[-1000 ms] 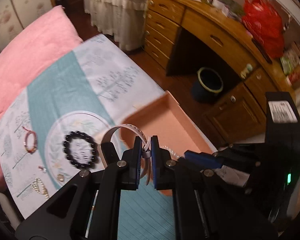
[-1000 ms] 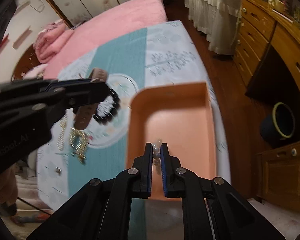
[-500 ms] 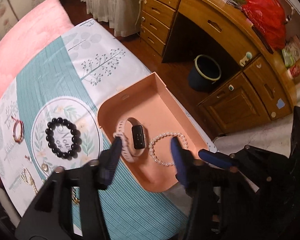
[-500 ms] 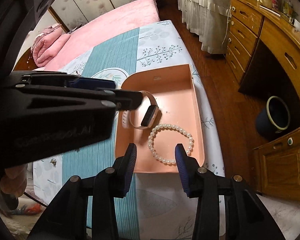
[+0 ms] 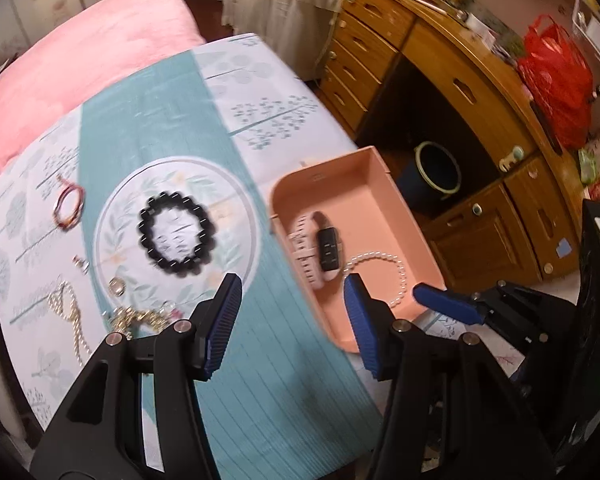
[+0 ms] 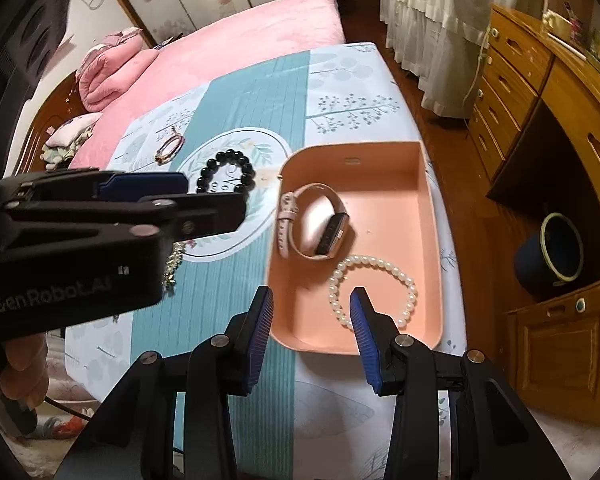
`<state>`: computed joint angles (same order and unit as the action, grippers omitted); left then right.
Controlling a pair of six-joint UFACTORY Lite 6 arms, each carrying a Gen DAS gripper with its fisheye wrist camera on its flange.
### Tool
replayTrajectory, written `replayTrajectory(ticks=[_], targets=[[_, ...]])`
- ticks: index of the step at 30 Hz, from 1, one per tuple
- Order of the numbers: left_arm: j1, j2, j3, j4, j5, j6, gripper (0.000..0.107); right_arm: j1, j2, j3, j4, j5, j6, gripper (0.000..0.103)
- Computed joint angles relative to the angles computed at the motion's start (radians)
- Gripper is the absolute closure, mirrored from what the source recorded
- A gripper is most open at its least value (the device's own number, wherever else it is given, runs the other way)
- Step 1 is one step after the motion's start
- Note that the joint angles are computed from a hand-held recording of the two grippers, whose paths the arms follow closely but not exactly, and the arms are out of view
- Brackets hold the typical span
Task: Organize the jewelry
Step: 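Move both tools back from the box toward the remaining jewelry, then grasp the gold leaf hair comb with the right tool while the left tool grasps the pearl necklace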
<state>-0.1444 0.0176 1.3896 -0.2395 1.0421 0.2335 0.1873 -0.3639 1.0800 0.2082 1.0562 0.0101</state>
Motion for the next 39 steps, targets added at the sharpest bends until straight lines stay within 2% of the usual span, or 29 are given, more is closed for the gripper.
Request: replayTrajectory(ticks=[5,12,17,23,31,39], targets=[[0.169,-0.077,-0.063,-0.040,0.026,0.077,0.057,0.076,0.058,0.072,-0.027,0.002,0.035,0.063],[0.508,-0.134,-0.139,-0.059,0.053,0.234,0.057,0.204,0.168,0.197,-0.050,-0.003,0.071,0.063],[0.736,-0.105,-0.167,-0.062,0.046,0.343,0.057,0.291,0.244,0.268,-0.047,-0.014,0.085,0.063],[0.934,0.007,-0.156,-0.049,-0.021,0.417,0.057,0.396,0.353,0.344,-0.054,-0.035,0.114,0.063],[1.003,0.121,-0.154,-0.059,-0.119,0.473,0.057,0.517,0.592,0.467,-0.050,-0.146,0.144,0.063],[0.969,0.212,-0.115,-0.082,-0.151,0.469,0.057,0.537,0.822,0.584,-0.014,-0.177,0.134,0.063]])
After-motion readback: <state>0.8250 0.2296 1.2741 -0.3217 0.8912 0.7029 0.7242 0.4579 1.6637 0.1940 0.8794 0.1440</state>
